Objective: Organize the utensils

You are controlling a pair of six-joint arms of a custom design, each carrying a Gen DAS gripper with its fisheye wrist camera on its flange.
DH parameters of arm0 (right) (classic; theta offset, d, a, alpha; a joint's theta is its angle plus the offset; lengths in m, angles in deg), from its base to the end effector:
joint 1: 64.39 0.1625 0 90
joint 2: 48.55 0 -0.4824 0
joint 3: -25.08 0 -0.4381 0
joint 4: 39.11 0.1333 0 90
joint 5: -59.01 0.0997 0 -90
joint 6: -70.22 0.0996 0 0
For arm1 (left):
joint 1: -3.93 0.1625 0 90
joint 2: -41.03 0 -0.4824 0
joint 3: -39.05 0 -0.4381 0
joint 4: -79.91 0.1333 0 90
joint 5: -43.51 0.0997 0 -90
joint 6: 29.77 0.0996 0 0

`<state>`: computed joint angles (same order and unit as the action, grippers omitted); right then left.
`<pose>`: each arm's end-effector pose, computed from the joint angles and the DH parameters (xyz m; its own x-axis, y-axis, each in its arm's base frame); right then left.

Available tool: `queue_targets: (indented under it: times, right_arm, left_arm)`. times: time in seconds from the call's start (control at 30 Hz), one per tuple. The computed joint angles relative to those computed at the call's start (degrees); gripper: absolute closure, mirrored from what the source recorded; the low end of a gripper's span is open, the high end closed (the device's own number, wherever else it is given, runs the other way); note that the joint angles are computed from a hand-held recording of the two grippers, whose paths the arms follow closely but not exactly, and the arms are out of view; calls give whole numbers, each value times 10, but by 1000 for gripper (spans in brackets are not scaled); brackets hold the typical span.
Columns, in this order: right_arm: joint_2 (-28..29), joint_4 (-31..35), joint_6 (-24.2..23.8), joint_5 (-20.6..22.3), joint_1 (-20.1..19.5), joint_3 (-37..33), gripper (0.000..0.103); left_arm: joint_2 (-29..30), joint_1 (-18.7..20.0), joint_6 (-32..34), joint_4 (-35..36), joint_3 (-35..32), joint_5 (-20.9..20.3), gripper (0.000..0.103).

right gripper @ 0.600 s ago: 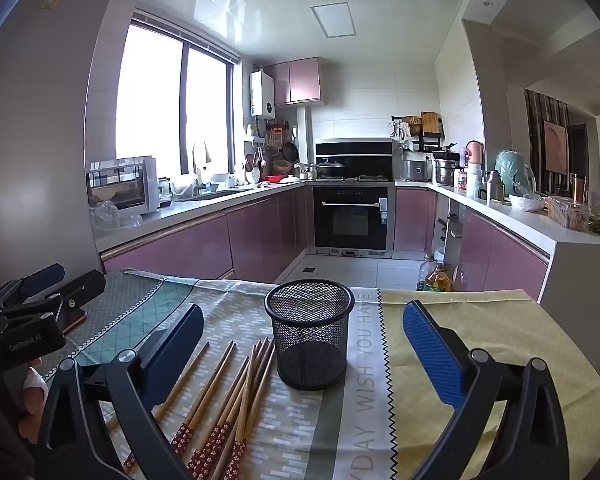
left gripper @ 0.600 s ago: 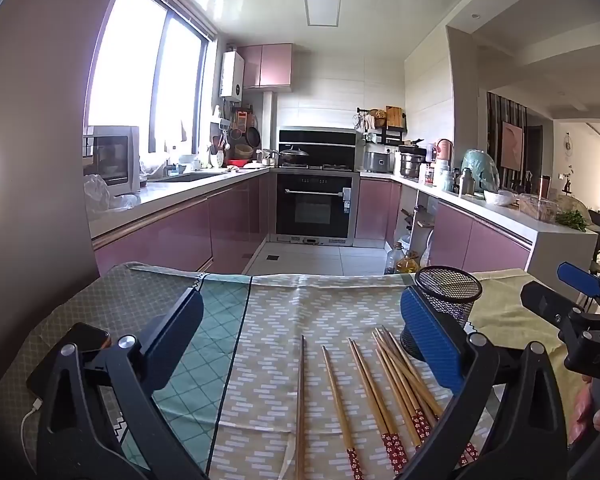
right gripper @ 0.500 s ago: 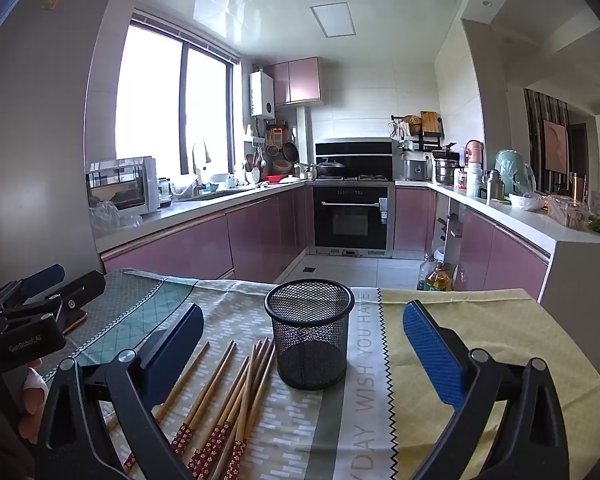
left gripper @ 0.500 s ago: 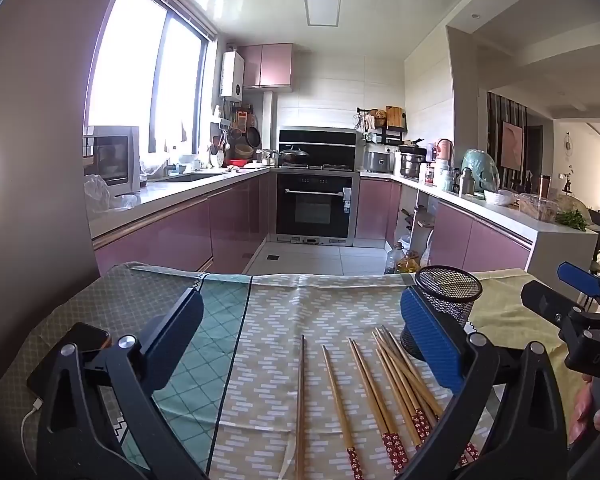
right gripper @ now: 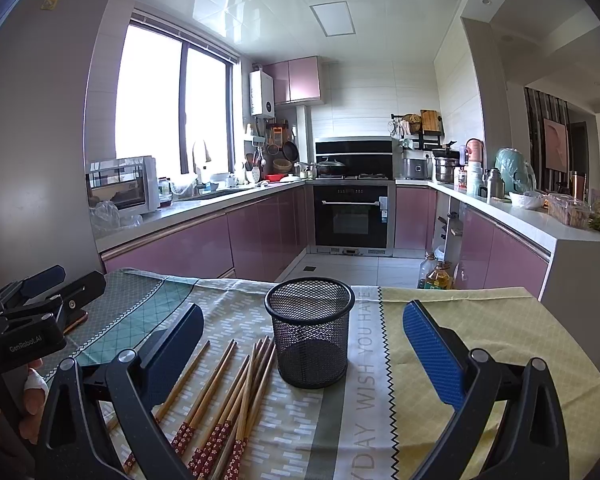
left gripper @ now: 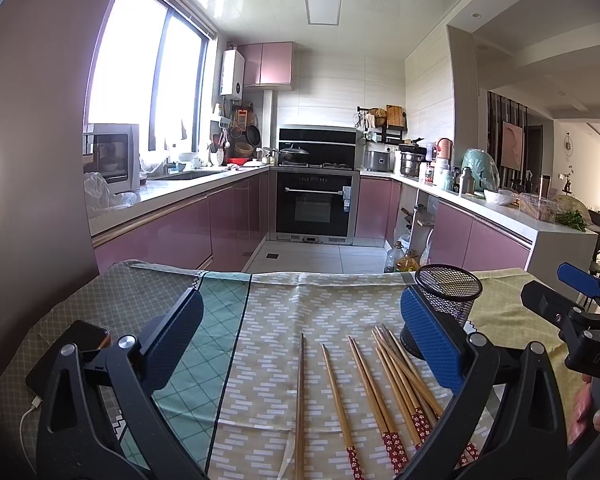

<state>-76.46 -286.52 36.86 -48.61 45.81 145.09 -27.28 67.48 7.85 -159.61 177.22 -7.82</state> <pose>0.2826 -0.4694 0.0014 -0.7471 -0.2749 0.6052 -0.6646 0.2884 -0.6893 -0.0136 -0.4663 0.2836 -0.7217 -0.0624 -0.6893 0.6572 0.2509 -0.7108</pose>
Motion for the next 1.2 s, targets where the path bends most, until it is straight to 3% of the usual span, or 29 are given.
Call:
queue_targets:
  times: [0.9,1.03,1.2]
  right_arm:
    - [0,2,5,2,-4,4,6]
    - [0,3,6,2,-5,4,6]
    - [0,4,7,2,-5,4,6]
  left_arm:
    - [-1,1,-4,3,1,0,6]
    - [40,11,-1,-41,3,-8,6]
    - [16,4,-6,-16,3,-2,6]
